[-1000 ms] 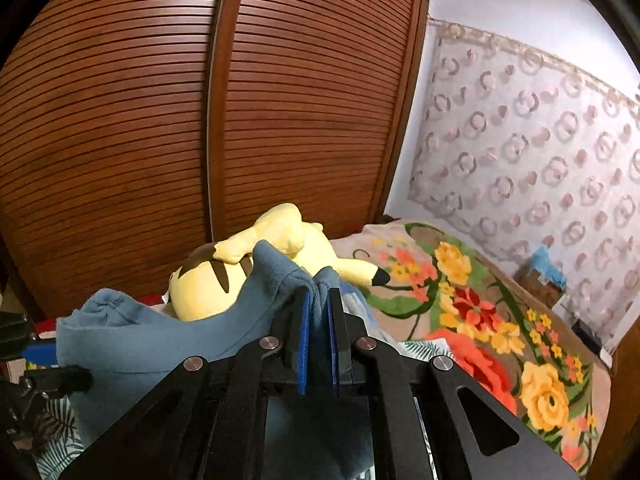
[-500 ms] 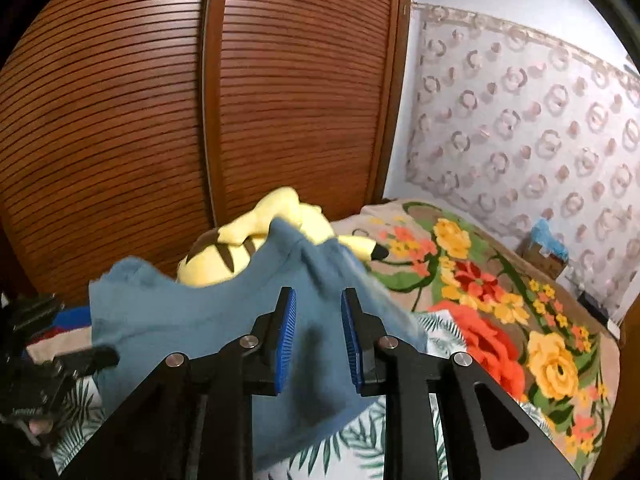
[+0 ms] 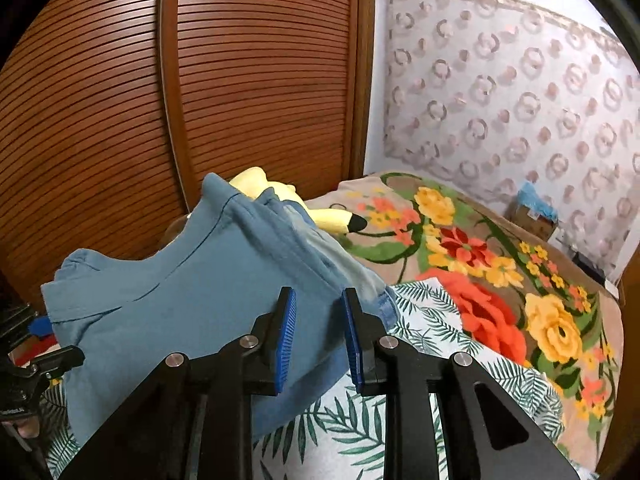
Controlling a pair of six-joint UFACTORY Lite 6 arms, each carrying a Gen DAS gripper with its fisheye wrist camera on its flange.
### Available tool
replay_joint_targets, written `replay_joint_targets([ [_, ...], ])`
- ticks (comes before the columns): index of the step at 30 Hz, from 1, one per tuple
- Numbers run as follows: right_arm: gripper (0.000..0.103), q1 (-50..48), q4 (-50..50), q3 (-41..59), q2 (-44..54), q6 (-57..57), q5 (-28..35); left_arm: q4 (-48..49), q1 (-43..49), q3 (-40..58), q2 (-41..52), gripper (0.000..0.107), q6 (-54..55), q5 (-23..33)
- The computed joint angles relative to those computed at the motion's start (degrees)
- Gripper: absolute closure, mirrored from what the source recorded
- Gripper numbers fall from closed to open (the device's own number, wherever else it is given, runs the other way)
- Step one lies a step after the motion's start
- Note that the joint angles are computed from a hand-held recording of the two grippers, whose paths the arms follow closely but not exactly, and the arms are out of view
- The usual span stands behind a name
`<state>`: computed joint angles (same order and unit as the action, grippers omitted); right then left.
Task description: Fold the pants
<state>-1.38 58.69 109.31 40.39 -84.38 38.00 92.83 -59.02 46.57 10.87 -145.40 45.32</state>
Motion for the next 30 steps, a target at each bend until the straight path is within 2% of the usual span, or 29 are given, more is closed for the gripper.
replay_joint_targets([
  [9,0.079,-3.0,15.2,-29.3,-19.9,-17.6,-1.6,-2.9,-4.0,-1.9,-4.1,0.057,3.7,1.2],
  [11,0.078,-3.6,18.3,-35.7,-24.8,-21.2,-2.8,-3.7,-5.8,-2.3,-4.9,0.034,4.3,1.7],
  [18,0.075,-7.3,22.7,-52.1,-39.7,-24.7,-2.1,-7.2,-11.9,-1.6,-5.8,0.020,7.4,4.4],
  [19,0.073,-8.1,22.7,-54.1,-41.7,-24.8,-1.7,-7.8,-12.5,-1.1,-5.4,0.017,8.0,4.6],
  [22,0.065,-10.3,22.5,-59.8,-47.9,-25.0,-0.3,-9.3,-14.0,0.5,-4.4,0.017,10.9,3.5],
  [24,0.061,-12.4,22.4,-63.4,-51.7,-25.2,1.3,-11.0,-15.8,2.1,-3.0,0.017,12.5,5.0],
  [30,0.042,-19.7,20.3,-71.8,-61.6,-23.6,5.3,-11.9,-19.1,4.2,-1.5,0.017,13.3,6.3],
])
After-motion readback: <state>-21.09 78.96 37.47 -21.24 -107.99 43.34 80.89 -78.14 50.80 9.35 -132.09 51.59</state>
